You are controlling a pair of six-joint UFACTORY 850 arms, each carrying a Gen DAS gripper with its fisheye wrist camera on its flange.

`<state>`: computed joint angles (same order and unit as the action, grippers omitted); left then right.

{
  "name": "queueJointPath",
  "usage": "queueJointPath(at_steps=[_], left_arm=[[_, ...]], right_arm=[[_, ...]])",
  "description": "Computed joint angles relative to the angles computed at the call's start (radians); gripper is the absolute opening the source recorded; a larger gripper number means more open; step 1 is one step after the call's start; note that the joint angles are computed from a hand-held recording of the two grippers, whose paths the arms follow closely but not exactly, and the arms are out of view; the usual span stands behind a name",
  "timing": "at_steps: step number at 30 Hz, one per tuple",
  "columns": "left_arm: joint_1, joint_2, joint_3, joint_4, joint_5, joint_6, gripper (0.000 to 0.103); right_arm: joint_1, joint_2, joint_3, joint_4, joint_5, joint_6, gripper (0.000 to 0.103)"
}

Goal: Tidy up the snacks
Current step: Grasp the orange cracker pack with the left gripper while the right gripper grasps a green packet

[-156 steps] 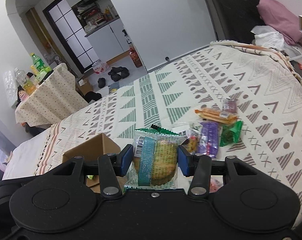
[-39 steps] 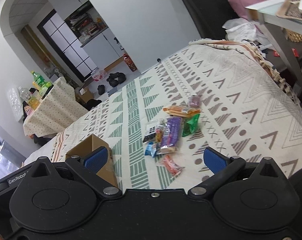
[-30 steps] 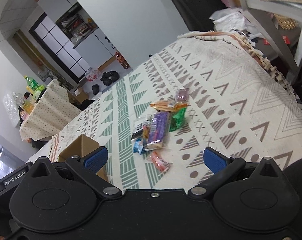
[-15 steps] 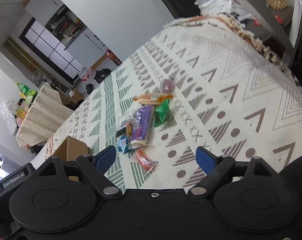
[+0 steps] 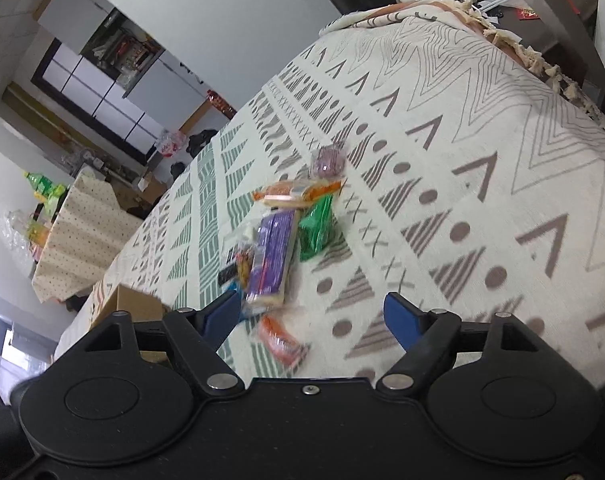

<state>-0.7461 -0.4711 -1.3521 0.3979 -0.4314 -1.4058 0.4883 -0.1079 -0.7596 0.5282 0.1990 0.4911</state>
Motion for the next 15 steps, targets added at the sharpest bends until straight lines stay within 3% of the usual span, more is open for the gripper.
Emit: queueJointPath(at_steps=[8,12,15], left_arm=[[-0.001,-0.109,-0.103,-0.043,-0.035,-0.008,0.05],[0.002,-0.163,-0.157,-0.106,-0.076,0.042,0.045],[0.004,-0.193,-0.181,-0.143,-0.088,0.07,0.038]], right_arm=[[-0.045,-0.067,-0.028,-0.259,0.037,0.266,0.074],[-0.072,-0.1,-0.04,-0.451,0.055,0.459,0.073],[-0.085,-0.127,-0.055,-0.498,0.062,0.494,0.073]])
